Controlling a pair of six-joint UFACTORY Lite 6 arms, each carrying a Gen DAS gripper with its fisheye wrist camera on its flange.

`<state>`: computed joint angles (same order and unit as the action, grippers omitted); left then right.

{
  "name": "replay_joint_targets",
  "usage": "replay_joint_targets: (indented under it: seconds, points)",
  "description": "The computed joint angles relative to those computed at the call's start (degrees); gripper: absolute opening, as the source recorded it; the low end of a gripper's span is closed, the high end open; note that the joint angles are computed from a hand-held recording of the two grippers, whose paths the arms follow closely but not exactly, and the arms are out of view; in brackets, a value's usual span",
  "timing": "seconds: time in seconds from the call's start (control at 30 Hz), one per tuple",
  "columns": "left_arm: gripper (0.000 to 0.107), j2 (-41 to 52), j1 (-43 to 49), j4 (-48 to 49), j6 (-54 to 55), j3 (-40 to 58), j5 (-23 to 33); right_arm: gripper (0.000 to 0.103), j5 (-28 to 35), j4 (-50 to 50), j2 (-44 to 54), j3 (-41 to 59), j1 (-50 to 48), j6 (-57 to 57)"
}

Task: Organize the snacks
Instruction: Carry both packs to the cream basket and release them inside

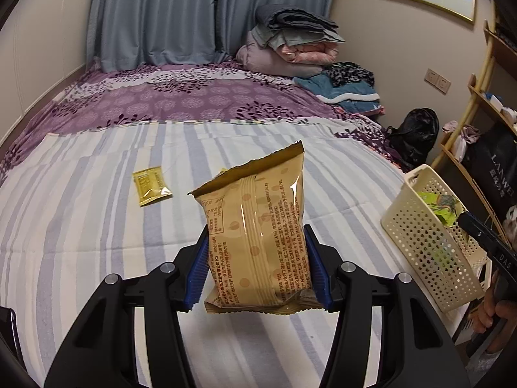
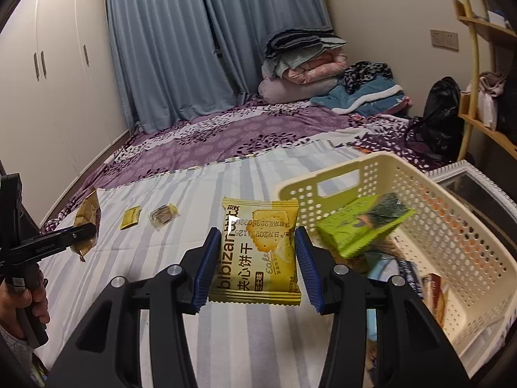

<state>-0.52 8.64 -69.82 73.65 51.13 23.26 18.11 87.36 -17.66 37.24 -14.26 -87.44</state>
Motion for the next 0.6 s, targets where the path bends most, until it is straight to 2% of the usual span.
replay_joint_targets:
  seconds: [0.23, 0.37, 0.53, 0.57, 0.6]
  points:
    - [0.055, -1.8, -5.7, 2.3, -4.2, 0.2, -1.5, 0.048, 6.3, -5.9, -3.2, -2.2, -15.9, 1.3]
    - [0.055, -2.2, -8.6, 3.6, -5.9, 0.4, -2.2, 0.048, 7.5, -5.7, -1.5, -2.2, -21.3, -0.4]
    - [0.055, -2.6, -12.1, 6.7, -9.6, 1.1, -3.4, 0.048, 7.3, -3.0, 2.2, -2.0, -23.6, -2.7]
    - [0.055, -2.6, -12.8, 7.3, -10.3, 1.3, -3.7, 0.051, 7.9, -2.7, 3.0, -1.8, -24.3, -3.0]
    - [0.055, -2.8, -13.5, 8.1, -11.3, 1.5, -3.9, 0.065, 8.3, -2.1, 3.6, -1.8, -24.8, -3.4]
